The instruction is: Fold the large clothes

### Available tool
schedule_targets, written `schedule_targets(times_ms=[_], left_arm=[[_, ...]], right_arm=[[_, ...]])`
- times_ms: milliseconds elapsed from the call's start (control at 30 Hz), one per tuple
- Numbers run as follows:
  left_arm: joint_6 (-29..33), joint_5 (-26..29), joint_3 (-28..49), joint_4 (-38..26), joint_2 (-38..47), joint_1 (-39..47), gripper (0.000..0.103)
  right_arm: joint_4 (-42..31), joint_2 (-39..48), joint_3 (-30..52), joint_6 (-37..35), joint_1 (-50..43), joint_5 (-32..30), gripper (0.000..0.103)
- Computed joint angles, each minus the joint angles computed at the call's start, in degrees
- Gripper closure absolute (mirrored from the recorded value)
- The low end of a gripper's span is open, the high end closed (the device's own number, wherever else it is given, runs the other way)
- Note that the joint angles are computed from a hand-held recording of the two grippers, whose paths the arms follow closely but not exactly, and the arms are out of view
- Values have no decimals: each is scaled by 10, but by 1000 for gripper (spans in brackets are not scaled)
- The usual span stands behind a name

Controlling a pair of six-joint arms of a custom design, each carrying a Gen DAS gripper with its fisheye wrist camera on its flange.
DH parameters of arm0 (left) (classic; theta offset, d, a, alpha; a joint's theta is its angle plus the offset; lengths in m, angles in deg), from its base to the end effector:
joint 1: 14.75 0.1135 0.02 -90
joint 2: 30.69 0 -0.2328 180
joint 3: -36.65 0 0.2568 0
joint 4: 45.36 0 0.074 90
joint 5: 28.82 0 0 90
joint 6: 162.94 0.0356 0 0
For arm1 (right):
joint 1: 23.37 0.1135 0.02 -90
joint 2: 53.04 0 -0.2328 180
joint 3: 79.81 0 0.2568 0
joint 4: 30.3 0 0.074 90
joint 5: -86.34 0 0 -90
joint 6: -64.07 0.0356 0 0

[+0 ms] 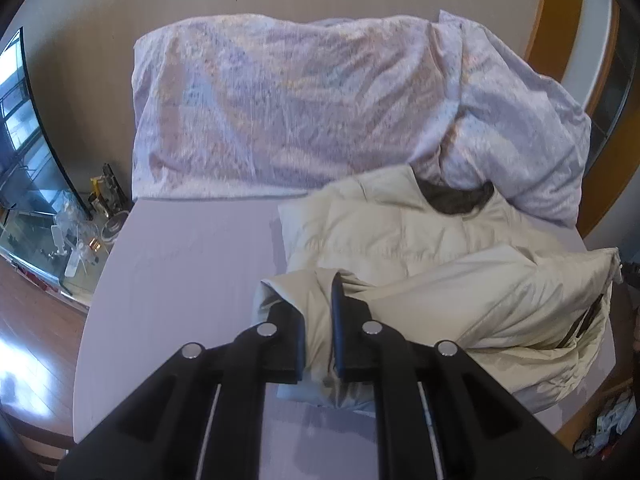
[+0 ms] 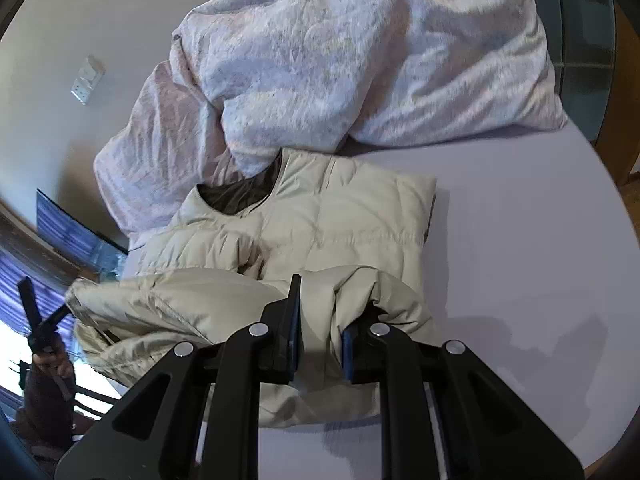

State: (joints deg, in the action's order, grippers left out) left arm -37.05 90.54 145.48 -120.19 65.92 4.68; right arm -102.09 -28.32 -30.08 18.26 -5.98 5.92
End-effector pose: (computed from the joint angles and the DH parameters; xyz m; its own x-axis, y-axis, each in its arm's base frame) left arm 0.3322 0.0987 0.3059 -0.7236 0.2865 -0.6279 0.4283 0.8998 -0.0830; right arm 0.1124 0.0290 0.2399 -0.6283 0.5235 -0.5756 0.3514 0.8510 0.3904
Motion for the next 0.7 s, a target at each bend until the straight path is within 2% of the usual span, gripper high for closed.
schedule_targets(times_ms=[400, 700], left_arm=[[-120, -23, 174, 15, 114, -72, 93], [-181, -50, 295, 20, 197, -111, 93]], right_arm=[[78, 206, 103, -31, -45, 56, 86], [114, 299, 169, -41, -87, 68, 86]])
